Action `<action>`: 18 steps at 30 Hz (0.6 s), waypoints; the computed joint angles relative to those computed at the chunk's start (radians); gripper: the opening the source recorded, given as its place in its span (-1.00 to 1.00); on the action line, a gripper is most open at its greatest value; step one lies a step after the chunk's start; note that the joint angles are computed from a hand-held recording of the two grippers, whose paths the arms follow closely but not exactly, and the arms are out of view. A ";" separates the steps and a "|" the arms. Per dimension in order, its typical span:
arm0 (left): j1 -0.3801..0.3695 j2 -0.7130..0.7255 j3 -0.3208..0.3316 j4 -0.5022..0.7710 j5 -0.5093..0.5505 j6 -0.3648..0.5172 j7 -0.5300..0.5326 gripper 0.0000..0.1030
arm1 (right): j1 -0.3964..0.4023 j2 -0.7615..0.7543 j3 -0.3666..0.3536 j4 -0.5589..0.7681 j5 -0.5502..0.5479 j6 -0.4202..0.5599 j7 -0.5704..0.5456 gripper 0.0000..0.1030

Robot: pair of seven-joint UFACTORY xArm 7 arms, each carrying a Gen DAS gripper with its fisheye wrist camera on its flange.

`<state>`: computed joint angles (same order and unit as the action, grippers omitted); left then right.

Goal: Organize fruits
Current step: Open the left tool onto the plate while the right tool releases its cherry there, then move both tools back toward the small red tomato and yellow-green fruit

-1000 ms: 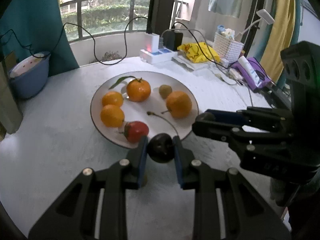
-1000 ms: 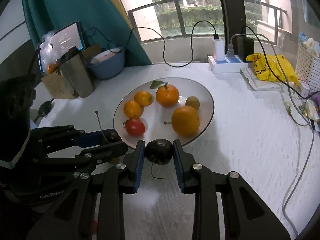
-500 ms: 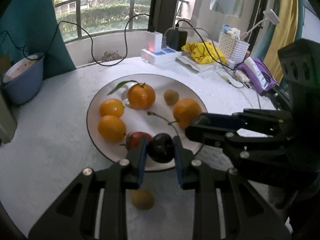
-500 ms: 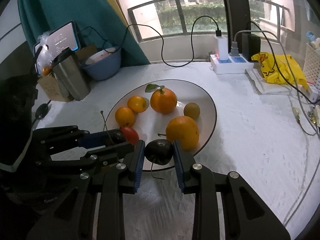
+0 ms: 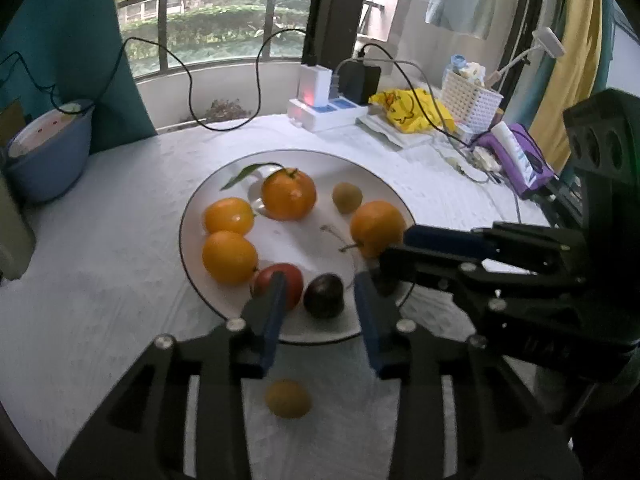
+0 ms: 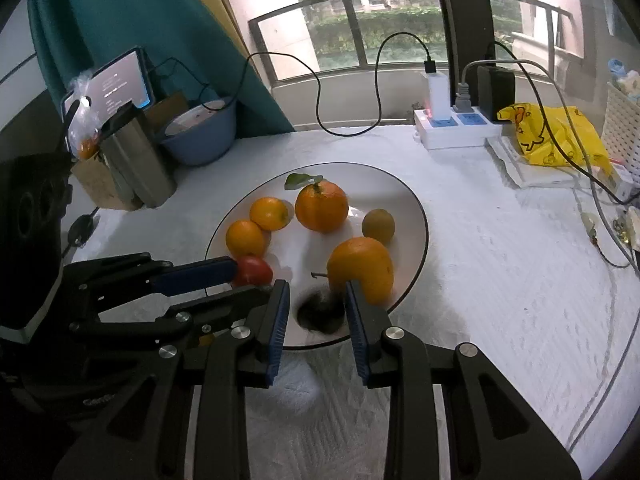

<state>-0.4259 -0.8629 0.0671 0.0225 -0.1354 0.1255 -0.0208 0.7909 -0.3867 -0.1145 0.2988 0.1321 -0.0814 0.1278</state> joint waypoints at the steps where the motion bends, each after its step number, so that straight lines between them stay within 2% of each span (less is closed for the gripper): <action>1: 0.001 -0.012 0.001 -0.003 0.000 0.007 0.000 -0.24 | -0.008 -0.003 0.010 -0.001 0.000 0.002 0.004 -0.41; 10: 0.036 -0.176 -0.031 -0.046 0.008 0.108 -0.022 -0.22 | -0.083 -0.052 0.113 -0.016 -0.015 0.026 0.052 -0.38; 18: 0.067 -0.413 -0.058 -0.101 0.019 0.262 -0.051 -0.22 | -0.151 -0.140 0.223 -0.045 -0.041 0.067 0.120 -0.38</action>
